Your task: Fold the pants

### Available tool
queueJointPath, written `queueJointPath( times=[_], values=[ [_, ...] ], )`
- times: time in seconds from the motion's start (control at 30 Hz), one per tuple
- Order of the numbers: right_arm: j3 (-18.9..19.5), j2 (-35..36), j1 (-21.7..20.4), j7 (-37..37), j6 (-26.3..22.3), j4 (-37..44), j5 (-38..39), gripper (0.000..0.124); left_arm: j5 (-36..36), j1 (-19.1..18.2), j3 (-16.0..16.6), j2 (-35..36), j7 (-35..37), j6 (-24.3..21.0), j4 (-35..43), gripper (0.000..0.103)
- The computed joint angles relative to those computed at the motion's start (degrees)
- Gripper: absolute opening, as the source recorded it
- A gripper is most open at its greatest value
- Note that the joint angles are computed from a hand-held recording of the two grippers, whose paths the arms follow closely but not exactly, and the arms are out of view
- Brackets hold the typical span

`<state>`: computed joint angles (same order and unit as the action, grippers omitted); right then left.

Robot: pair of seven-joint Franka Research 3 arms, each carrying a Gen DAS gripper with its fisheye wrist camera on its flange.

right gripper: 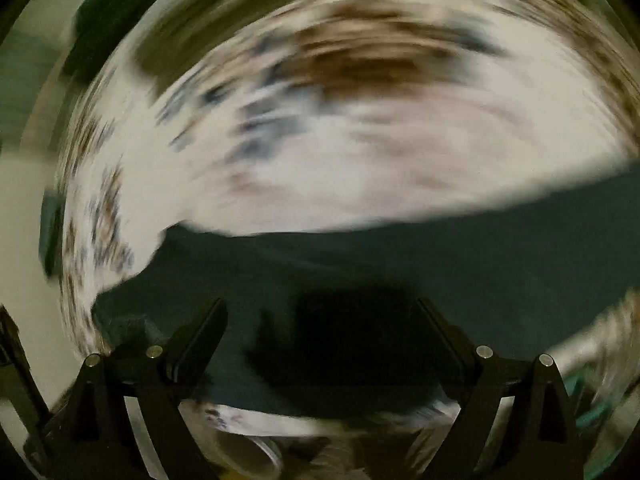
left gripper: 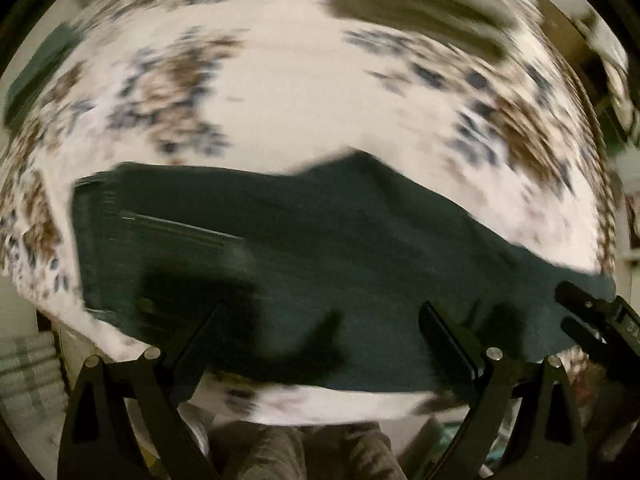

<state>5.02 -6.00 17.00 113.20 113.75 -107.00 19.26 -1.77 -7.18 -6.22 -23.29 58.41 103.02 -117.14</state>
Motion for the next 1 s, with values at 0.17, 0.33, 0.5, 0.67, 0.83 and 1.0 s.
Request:
queueJointPath(
  times=[0.17,0.33,0.5,0.67,0.83,1.0],
  values=[
    [-5.9,-15.9,-8.0,6.3,5.3,-19.0,1.2,0.095,-3.8,-4.1,-4.1,7.7,-3.0,0.5,5.9,0.098],
    [-12.0,-20.4,-16.4,3.3,11.7,-28.2,5.9,0.091,-3.4,-7.7,-7.9,19.0,-7.4,3.4,13.2,0.098],
    [-17.1,-14.8,-19.6,-6.8,16.9,-30.0,15.5,0.062,-0.9,-10.2,-9.3,29.0,-10.4,1.5,18.6,0.098],
    [-19.2,-9.6,-21.2,-18.8,16.9,-27.7,26.7,0.056,1.4,-10.9,-9.1,31.3,-14.2,2.2,18.7,0.103],
    [-17.5,-10.2,-22.3,-24.9,20.0,-27.3,32.8,0.038,1.8,-11.0,-9.0,33.4,-15.7,0.8,21.1,0.103],
    [-17.3,-6.6,-23.0,-25.8,18.7,-24.5,33.4,0.039,2.3,-11.3,-9.0,36.1,-17.8,-1.0,24.4,0.103]
  ],
)
